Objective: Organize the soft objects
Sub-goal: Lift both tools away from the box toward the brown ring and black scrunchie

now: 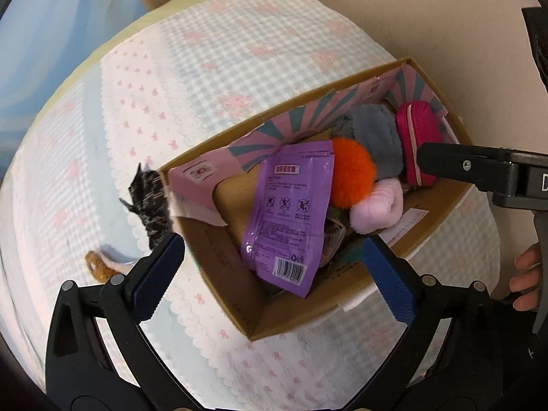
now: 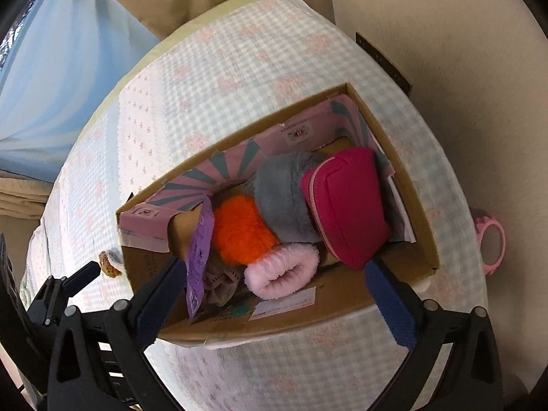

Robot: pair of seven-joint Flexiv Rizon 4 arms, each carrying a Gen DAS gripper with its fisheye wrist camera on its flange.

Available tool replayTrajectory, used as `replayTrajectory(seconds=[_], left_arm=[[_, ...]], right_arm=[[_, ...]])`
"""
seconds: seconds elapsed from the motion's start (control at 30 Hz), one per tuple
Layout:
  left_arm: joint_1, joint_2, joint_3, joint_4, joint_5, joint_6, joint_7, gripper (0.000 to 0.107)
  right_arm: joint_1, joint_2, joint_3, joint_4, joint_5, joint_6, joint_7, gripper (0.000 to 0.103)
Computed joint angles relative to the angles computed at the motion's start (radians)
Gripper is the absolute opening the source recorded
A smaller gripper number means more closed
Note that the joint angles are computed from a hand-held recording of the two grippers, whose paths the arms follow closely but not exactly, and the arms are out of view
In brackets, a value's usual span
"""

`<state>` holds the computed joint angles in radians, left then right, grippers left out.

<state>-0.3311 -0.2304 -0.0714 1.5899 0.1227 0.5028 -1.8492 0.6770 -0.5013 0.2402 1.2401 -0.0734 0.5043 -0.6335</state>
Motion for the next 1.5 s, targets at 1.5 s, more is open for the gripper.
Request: replayTrajectory(seconds=[1.5], left_arm=[[0.328,0.914,0.003,0.434,0.041,-0.122,-0.358,0.103]], right_arm=[[0.377,-0.039,-0.036,-0.373,-0.318,-0.053,-0.160,0.103]])
